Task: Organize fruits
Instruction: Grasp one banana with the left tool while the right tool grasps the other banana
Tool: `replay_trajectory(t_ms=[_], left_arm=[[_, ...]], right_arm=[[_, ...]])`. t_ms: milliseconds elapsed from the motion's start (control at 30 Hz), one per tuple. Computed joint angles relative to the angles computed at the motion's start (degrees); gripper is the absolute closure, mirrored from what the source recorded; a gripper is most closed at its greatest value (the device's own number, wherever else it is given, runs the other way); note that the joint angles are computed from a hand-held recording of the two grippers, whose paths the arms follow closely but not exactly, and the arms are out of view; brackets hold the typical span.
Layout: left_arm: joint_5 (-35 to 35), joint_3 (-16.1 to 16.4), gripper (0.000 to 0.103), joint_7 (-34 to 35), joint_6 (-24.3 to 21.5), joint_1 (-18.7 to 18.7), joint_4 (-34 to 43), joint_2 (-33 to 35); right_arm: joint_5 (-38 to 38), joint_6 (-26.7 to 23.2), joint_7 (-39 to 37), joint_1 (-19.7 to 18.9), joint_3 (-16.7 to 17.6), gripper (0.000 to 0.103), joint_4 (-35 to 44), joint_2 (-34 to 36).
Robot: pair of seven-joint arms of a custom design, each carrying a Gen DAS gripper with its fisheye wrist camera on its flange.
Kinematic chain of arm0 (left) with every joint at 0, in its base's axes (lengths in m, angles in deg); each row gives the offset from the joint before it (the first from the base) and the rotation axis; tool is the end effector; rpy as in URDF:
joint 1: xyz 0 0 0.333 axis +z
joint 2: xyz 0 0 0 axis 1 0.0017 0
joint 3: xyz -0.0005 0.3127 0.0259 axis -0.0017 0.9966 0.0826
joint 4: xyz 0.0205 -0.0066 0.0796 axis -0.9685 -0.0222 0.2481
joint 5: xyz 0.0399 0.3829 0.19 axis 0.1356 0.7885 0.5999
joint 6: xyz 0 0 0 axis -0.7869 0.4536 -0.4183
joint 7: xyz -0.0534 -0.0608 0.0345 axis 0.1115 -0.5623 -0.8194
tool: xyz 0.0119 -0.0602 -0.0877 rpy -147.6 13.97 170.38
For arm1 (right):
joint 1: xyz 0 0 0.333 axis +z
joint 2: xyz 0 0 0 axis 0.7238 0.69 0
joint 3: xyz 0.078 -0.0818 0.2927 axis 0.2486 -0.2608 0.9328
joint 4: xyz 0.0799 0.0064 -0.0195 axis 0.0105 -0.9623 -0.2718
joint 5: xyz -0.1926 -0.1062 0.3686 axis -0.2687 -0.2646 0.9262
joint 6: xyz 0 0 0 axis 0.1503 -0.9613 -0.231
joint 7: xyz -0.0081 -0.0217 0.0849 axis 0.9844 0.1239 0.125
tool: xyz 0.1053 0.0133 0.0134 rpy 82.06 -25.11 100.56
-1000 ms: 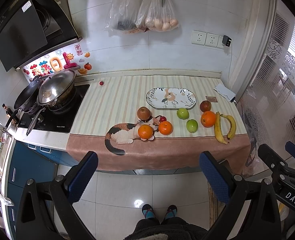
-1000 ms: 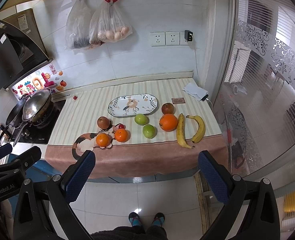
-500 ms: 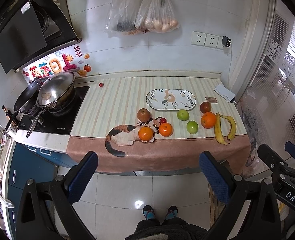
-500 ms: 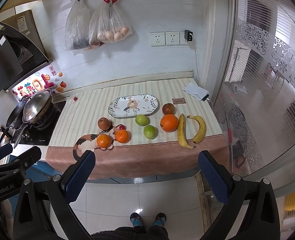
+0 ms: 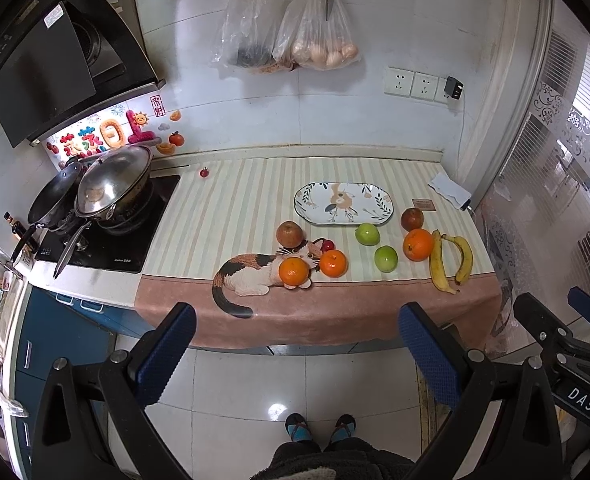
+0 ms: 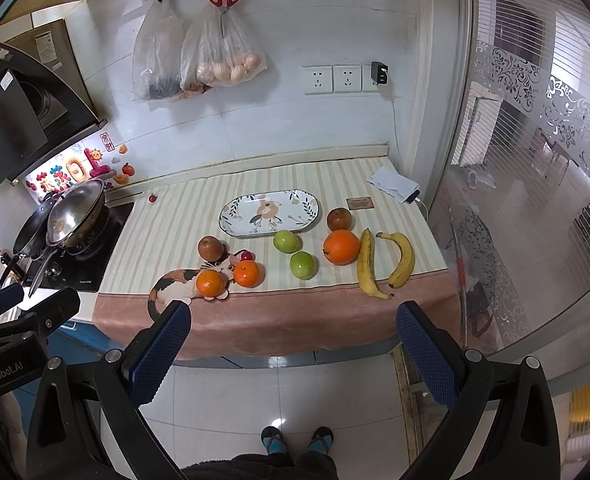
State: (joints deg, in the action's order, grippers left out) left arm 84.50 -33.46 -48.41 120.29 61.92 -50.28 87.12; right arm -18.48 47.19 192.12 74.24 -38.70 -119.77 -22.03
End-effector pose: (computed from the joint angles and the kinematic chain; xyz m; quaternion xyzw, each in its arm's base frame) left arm 0.4598 -0.4080 0.6897 -0.7907 0.5274 -0.1650 0.2633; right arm 0.5001 0.3867 0.7087 -0.7601 0.5573 -0.1606 0.2928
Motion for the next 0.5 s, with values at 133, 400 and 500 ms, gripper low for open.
replay_trajectory(t_ms=[133,400,500], left_arm=[[-0.06,0.01,0.0,-0.05,0.3,0.03,-0.34,-0.22],[-1.18,1.27,0.0,1.74,5.66,1.86,-2.08,0.53],[-1.92,2.07,0.0,3.96,8.64,2.49,-0.42,3.79]], right_arm=[[-0.03,-0.06,0.26,0.16,0.08,0.0,0.48,0.3],[-1.08,0.1,4.41,-0.34,-0.9,0.0,1.79,2.38],[-3.27,-0.42,8.09,-1.16,-1.96,0.0,2.12,3.82]])
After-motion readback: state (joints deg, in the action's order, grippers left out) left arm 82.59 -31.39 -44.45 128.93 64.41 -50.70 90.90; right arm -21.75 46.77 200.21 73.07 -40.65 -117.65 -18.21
